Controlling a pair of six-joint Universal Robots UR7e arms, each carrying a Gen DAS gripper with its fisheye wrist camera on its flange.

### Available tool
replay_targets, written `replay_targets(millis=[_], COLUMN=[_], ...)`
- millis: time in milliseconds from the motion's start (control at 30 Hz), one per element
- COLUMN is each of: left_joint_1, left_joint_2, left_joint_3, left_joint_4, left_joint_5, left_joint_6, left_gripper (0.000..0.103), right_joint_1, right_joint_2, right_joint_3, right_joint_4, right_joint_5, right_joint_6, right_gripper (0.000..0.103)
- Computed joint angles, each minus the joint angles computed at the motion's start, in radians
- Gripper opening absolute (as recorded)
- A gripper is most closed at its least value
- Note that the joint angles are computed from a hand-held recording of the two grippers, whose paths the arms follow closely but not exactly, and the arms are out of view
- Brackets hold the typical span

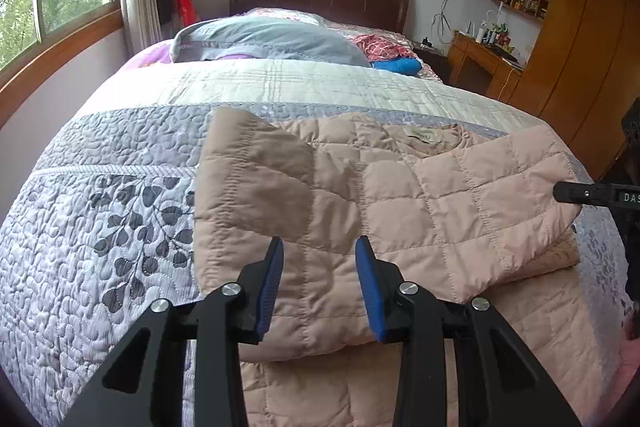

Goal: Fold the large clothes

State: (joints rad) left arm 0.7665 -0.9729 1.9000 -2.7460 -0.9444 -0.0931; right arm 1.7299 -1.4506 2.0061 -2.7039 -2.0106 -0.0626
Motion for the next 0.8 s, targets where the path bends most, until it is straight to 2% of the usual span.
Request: replay_targets(millis=[167,333,433,633,700,800], left_joint_1=[-0.002,0.009,0.026,0.034,0.034,0.024], left_joint_2=[0.056,0.121,0.155,0.183,0.185,0.174], left_joint_3=[-0.046,-0.087,-0.107,-0.099,-0.101,-0.101], left_joint_4=[0.012,0.064,0.105,0.077,0.082,0.104], left_joint_5=[0.000,-0.001,0.006,0.029,0.033,0.043], left_joint_6=[0.022,0.013,-0.010,0.004,0.000,-0.013], left_gripper=[0.037,0.037,0.037,0.038,0.039,0.039], right_joint_1=[-0.005,-0.083,-0.142,-0.255,-0.270,-0.240], right_joint_2=[-0.097,-0.174,-0.173,-0.116,-0.110,-0.121], right_joint_3=[0.036,0.077,0.102,0.122,0.132,0.138], right_joint_4=[-0.017,-0.014,-0.030,-0.055,-0.076,-0.083], right_joint_5=[-0.086,-0.085,-0.066,-0.019,0.003,-0.037], right_joint_6=[-0.001,0.009,0.022,0.033,0.033,0.037], right_gripper=[0.007,0.006,0.006,0.007,0.007,0.012])
